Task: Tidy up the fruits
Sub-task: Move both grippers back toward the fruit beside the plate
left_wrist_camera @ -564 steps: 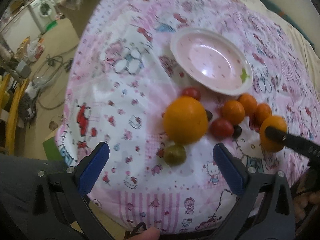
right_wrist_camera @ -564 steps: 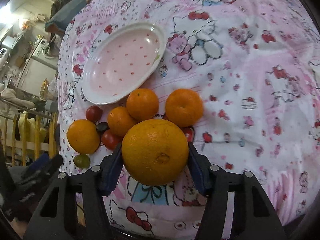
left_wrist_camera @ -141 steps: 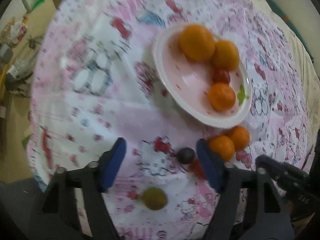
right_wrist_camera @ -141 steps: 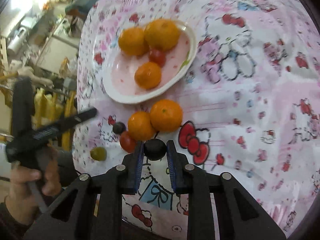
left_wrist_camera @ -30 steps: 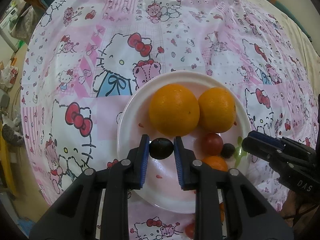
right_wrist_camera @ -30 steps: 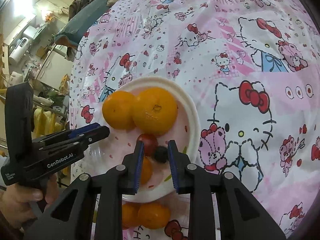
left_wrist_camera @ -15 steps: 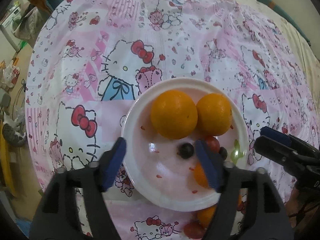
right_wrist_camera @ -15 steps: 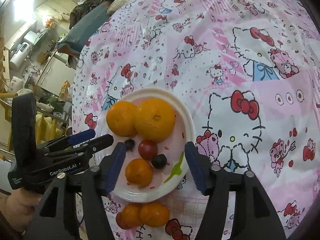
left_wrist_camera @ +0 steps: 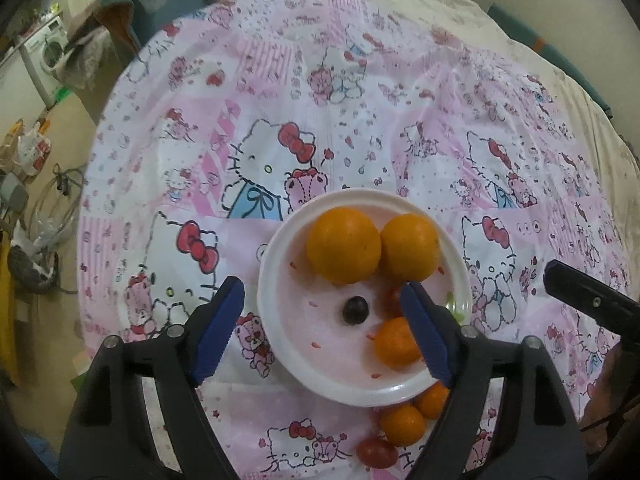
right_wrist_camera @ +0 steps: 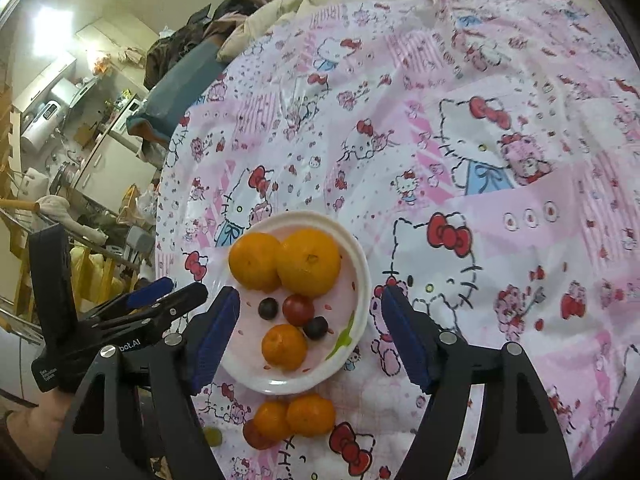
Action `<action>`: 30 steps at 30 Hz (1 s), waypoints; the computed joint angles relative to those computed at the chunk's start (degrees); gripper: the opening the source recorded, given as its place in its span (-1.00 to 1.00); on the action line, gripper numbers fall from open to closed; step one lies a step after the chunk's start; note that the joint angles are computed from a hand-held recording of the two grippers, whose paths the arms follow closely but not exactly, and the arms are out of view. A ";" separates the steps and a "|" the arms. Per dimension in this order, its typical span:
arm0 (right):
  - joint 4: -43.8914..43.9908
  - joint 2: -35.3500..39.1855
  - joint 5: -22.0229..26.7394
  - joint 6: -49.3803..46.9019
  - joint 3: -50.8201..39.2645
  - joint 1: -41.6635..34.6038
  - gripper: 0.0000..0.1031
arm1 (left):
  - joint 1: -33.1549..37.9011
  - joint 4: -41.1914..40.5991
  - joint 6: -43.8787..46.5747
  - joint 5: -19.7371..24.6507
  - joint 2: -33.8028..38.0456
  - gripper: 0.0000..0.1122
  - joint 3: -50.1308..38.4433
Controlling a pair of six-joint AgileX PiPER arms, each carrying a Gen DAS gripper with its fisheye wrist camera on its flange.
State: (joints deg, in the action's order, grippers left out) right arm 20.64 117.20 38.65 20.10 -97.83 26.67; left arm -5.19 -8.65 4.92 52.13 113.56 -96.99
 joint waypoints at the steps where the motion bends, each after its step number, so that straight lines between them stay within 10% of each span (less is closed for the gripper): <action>1: -0.15 -1.01 -0.41 0.15 1.06 0.12 0.47 | 0.29 -0.87 0.74 -0.42 -0.65 0.39 0.78; 30: 6.59 -15.42 -7.33 2.23 23.69 2.16 0.47 | 3.09 -2.46 0.24 3.24 -15.39 0.39 16.97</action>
State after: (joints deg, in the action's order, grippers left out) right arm 27.23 101.78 31.32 22.33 -74.15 28.83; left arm -2.10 -11.11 5.16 55.36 98.17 -80.02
